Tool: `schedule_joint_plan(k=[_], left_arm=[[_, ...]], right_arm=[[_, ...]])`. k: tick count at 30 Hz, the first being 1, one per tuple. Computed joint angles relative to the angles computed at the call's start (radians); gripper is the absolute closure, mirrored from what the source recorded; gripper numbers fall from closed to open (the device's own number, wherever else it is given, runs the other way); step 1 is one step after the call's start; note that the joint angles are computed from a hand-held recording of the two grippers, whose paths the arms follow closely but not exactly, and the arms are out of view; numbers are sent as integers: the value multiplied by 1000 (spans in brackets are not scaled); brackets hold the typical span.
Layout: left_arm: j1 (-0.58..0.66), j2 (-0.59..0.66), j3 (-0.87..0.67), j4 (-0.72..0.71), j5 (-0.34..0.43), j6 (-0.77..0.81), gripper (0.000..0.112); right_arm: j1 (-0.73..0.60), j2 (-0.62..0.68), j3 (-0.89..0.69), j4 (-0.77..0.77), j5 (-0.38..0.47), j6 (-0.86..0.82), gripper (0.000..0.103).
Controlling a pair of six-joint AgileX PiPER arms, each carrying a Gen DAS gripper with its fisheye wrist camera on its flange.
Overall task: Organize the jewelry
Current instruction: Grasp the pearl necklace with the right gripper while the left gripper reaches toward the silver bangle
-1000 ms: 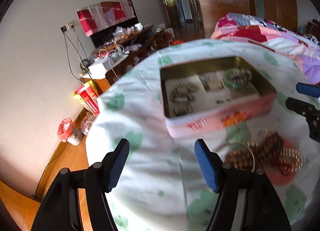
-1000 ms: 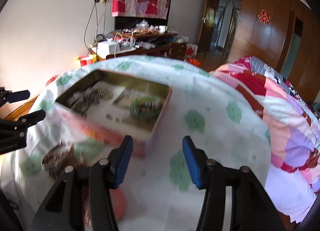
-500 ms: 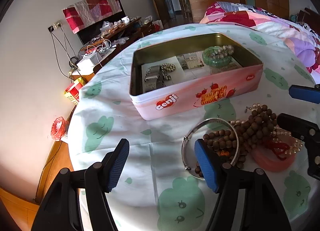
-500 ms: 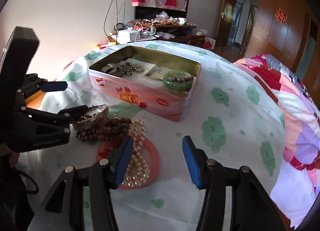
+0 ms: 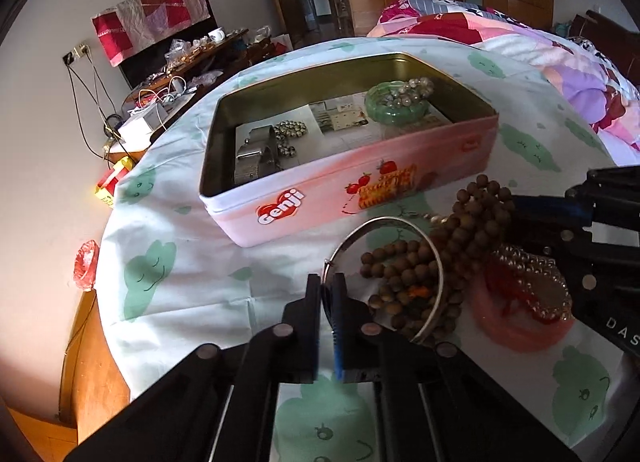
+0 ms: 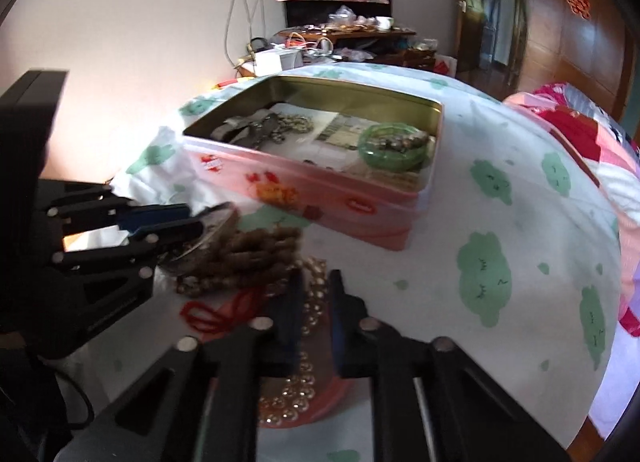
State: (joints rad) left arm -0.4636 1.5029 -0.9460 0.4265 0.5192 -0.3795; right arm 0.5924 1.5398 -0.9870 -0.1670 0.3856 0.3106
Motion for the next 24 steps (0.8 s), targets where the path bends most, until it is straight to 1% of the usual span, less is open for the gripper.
schedule_joint_plan(k=[1, 3, 4, 6, 10, 14, 22, 24], left_arm=[[8, -5, 2, -11, 0, 8, 109], [20, -17, 8, -20, -2, 16, 109], [26, -23, 10, -24, -4, 19, 109], [34, -41, 16, -29, -6, 19, 109], [33, -81, 18, 6, 0, -11, 110], [33, -123, 13, -1, 9, 1, 110], [40, -162, 4, -17, 17, 18, 110], [41, -173, 6, -11, 19, 13, 112]], right_arm=[[6, -2, 3, -24, -1, 23, 92], [1, -10, 12, -5, -8, 12, 94], [2, -19, 19, -25, -10, 35, 94], [15, -32, 23, -118, -5, 130, 94], [49, -69, 30, -308, 20, 315, 94], [66, -98, 31, -420, 44, 413, 94], [82, -141, 30, -502, 68, 492, 94], [88, -154, 29, -516, 75, 503, 94]])
